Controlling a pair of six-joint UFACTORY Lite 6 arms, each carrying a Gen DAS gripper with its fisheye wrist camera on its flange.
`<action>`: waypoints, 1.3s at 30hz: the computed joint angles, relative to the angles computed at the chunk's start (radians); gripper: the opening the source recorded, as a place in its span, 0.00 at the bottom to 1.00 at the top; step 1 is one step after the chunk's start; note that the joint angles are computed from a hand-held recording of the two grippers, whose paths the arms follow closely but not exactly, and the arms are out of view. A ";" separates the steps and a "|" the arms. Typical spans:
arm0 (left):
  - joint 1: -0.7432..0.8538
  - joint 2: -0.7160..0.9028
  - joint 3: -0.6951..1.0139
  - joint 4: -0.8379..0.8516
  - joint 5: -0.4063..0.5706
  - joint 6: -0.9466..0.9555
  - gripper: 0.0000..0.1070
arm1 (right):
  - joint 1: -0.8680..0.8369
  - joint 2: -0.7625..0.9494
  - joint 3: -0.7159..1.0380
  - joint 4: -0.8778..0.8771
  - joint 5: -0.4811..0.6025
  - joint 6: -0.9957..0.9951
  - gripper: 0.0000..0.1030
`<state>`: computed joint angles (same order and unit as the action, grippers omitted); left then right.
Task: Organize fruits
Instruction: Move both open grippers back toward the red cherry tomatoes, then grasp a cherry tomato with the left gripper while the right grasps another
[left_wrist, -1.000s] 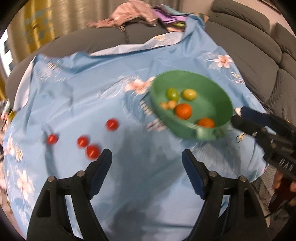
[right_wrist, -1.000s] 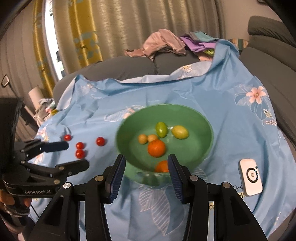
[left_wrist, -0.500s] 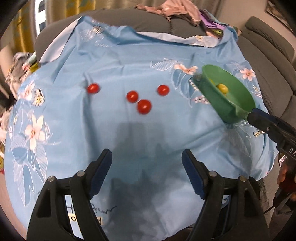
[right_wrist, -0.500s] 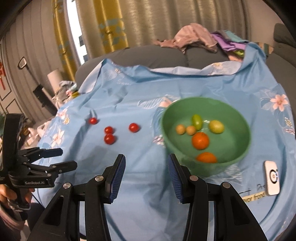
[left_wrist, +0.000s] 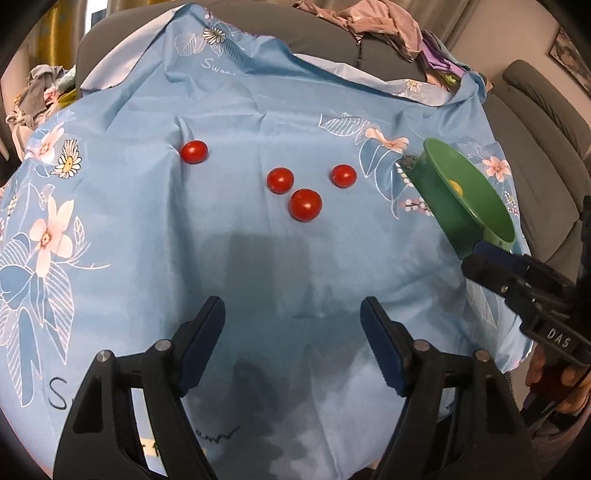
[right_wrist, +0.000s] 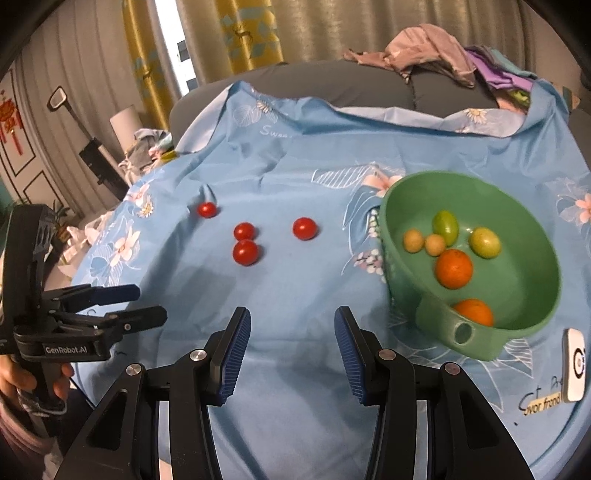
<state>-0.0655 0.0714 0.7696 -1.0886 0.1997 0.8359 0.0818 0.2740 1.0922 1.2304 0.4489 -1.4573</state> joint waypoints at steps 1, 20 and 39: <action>0.003 0.014 0.015 -0.005 0.006 0.008 0.67 | 0.004 0.016 0.011 -0.002 0.000 0.002 0.47; -0.046 0.588 0.662 0.618 0.071 -0.506 0.48 | 0.018 0.162 0.129 0.018 0.003 -0.026 0.46; 0.091 0.421 0.437 -0.026 0.006 0.118 0.28 | 0.127 0.504 0.643 -0.371 0.012 0.445 0.46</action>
<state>0.0252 0.4925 1.2067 -1.1145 0.2052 0.9542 0.2093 0.7782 1.7351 0.8593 0.4604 -1.0126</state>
